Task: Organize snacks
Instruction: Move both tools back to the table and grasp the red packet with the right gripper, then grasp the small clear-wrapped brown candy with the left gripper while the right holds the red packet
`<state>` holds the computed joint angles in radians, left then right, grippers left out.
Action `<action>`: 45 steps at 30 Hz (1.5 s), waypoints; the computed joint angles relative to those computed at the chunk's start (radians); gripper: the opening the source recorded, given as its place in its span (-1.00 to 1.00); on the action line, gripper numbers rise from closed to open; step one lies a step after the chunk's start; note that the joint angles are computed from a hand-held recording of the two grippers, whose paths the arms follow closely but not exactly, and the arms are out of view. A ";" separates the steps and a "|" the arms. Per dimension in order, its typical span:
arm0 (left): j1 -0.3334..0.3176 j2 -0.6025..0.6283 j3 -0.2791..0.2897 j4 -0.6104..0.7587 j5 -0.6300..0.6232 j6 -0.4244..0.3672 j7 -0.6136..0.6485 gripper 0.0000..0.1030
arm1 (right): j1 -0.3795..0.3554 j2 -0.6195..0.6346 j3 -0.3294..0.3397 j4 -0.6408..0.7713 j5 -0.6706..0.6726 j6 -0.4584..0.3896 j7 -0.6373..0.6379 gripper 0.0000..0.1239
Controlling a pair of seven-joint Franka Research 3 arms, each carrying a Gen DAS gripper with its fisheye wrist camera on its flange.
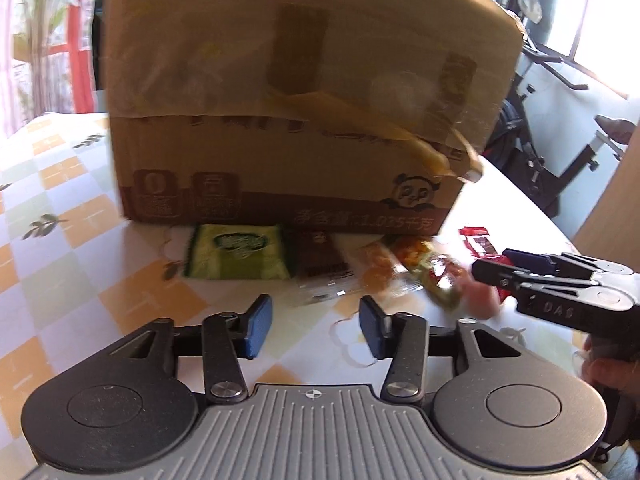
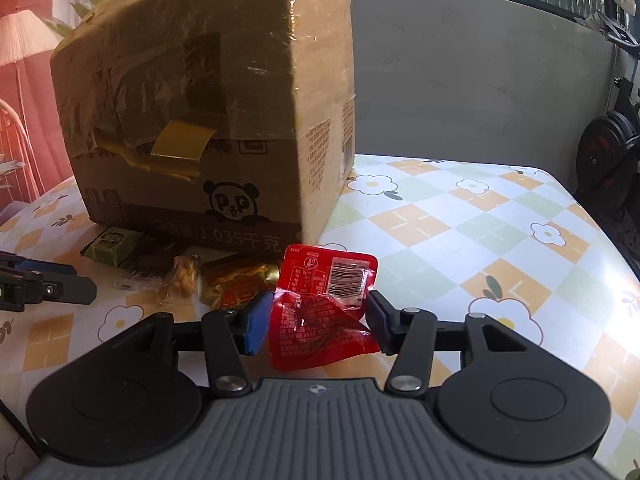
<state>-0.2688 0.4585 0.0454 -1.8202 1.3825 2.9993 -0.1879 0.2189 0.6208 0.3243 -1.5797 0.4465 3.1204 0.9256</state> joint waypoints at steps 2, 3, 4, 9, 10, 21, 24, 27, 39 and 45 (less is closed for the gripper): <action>0.009 0.019 -0.009 0.027 -0.034 0.025 0.021 -0.25 | -0.023 -0.002 0.030 -0.010 0.009 0.015 -0.014 -0.14; 0.010 0.030 -0.010 0.042 -0.052 0.039 0.034 -0.25 | -0.038 0.000 0.049 -0.013 0.014 0.022 -0.024 -0.14; 0.013 0.043 -0.016 0.058 -0.085 0.044 0.069 -0.25 | -0.050 0.002 0.065 -0.014 0.017 0.029 -0.031 -0.14; -0.008 0.117 -0.016 0.152 -0.211 0.025 0.228 -0.25 | -0.058 0.004 0.077 -0.017 0.022 0.043 -0.028 -0.14; -0.010 0.132 -0.019 0.172 -0.241 0.015 0.261 -0.25 | -0.065 0.005 0.084 -0.019 0.023 0.047 -0.029 -0.14; -0.067 0.236 0.020 0.288 -0.463 -0.029 0.465 -0.27 | -0.100 0.004 0.120 -0.027 0.020 0.045 -0.023 -0.14; -0.132 0.254 0.085 0.298 -0.459 -0.035 0.461 -0.29 | -0.113 0.005 0.136 -0.027 0.027 0.043 -0.034 -0.14; -0.148 0.254 0.103 0.293 -0.456 -0.026 0.466 -0.38 | -0.122 0.004 0.149 -0.031 0.033 0.047 -0.048 -0.14; -0.246 0.165 0.261 0.156 -0.326 0.071 0.234 -0.67 | -0.147 0.001 0.183 -0.051 0.045 0.080 -0.066 -0.13; -0.273 0.123 0.304 0.123 -0.153 0.088 0.053 -0.66 | -0.196 0.007 0.241 -0.073 0.022 0.116 -0.057 -0.13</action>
<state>-0.5415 0.5812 0.3495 -1.6977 1.2300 3.0874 -0.1353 0.0230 0.6278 0.5656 -1.6526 0.4686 3.2367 0.8687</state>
